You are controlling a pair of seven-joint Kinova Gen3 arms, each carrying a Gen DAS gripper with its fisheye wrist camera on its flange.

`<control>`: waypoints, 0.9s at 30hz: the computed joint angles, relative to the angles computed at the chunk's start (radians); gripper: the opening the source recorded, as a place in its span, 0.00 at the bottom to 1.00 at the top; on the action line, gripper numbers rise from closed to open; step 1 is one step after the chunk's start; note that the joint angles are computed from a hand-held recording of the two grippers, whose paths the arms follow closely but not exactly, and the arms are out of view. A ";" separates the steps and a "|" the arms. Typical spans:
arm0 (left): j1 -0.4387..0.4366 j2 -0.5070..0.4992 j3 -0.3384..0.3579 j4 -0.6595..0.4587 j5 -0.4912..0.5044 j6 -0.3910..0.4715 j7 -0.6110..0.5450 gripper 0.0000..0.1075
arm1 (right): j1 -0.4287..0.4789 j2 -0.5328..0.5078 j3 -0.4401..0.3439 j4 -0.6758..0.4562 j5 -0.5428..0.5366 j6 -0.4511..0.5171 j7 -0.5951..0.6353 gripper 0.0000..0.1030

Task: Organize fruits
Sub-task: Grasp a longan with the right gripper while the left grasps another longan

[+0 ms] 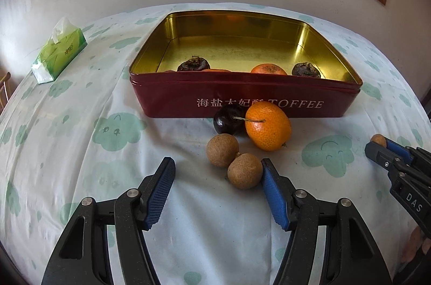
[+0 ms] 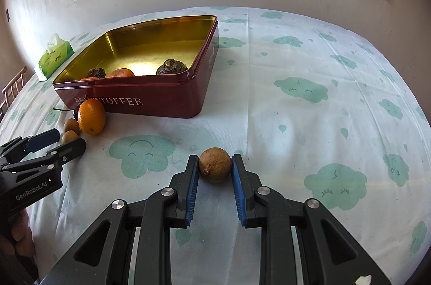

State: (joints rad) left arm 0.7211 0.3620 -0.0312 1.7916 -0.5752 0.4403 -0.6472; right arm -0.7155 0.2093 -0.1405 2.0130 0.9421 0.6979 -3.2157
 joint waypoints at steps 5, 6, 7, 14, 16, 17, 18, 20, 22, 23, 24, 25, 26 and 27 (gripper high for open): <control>0.008 -0.008 -0.017 0.016 -0.023 -0.017 0.023 0.46 | 0.000 0.000 0.000 0.000 0.000 0.000 -0.001 0.23; 0.006 -0.010 -0.016 0.020 -0.024 -0.020 0.023 0.45 | 0.000 0.001 -0.001 -0.001 0.000 0.001 0.000 0.23; 0.002 -0.009 -0.015 0.020 -0.025 -0.022 0.021 0.44 | 0.000 0.001 -0.001 -0.001 0.000 0.003 0.001 0.23; 0.001 -0.016 -0.012 0.033 -0.031 -0.040 0.008 0.32 | -0.002 0.004 -0.001 -0.003 0.000 0.009 0.003 0.23; -0.001 -0.019 -0.010 0.036 -0.030 -0.045 0.001 0.31 | -0.004 0.006 -0.001 -0.006 -0.001 0.013 0.004 0.23; 0.001 -0.019 -0.012 0.038 -0.031 -0.048 0.000 0.30 | -0.005 0.007 -0.001 -0.007 -0.001 0.014 0.005 0.23; 0.003 -0.020 -0.014 0.039 -0.032 -0.051 0.000 0.29 | -0.005 0.007 -0.001 -0.007 -0.002 0.015 0.006 0.23; 0.008 -0.021 -0.018 0.043 -0.035 -0.055 0.002 0.28 | -0.007 0.007 -0.001 -0.008 -0.002 0.016 0.006 0.23; 0.009 -0.022 -0.021 0.047 -0.036 -0.061 0.003 0.27 | -0.007 0.008 -0.001 -0.008 -0.002 0.016 0.006 0.23; 0.009 -0.023 -0.020 0.048 -0.035 -0.062 0.002 0.26 | -0.007 0.008 -0.001 -0.009 -0.002 0.017 0.006 0.23; 0.005 -0.024 -0.018 0.049 -0.031 -0.065 -0.003 0.26 | -0.008 0.009 -0.001 -0.009 -0.002 0.018 0.006 0.23; 0.001 -0.026 -0.015 0.052 -0.027 -0.069 -0.009 0.24 | -0.007 0.008 0.000 -0.009 -0.002 0.017 0.007 0.23; -0.003 -0.028 -0.013 0.055 -0.024 -0.072 -0.016 0.23 | -0.007 0.008 0.000 -0.009 -0.002 0.017 0.007 0.23; -0.005 -0.029 -0.012 0.057 -0.021 -0.075 -0.022 0.23 | -0.008 0.008 0.000 -0.009 -0.002 0.017 0.007 0.23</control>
State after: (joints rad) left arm 0.7166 0.3334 -0.0434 1.8484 -0.5966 0.3649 -0.6690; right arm -0.7230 0.2176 -0.1406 2.0042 0.9399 0.7151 -3.2089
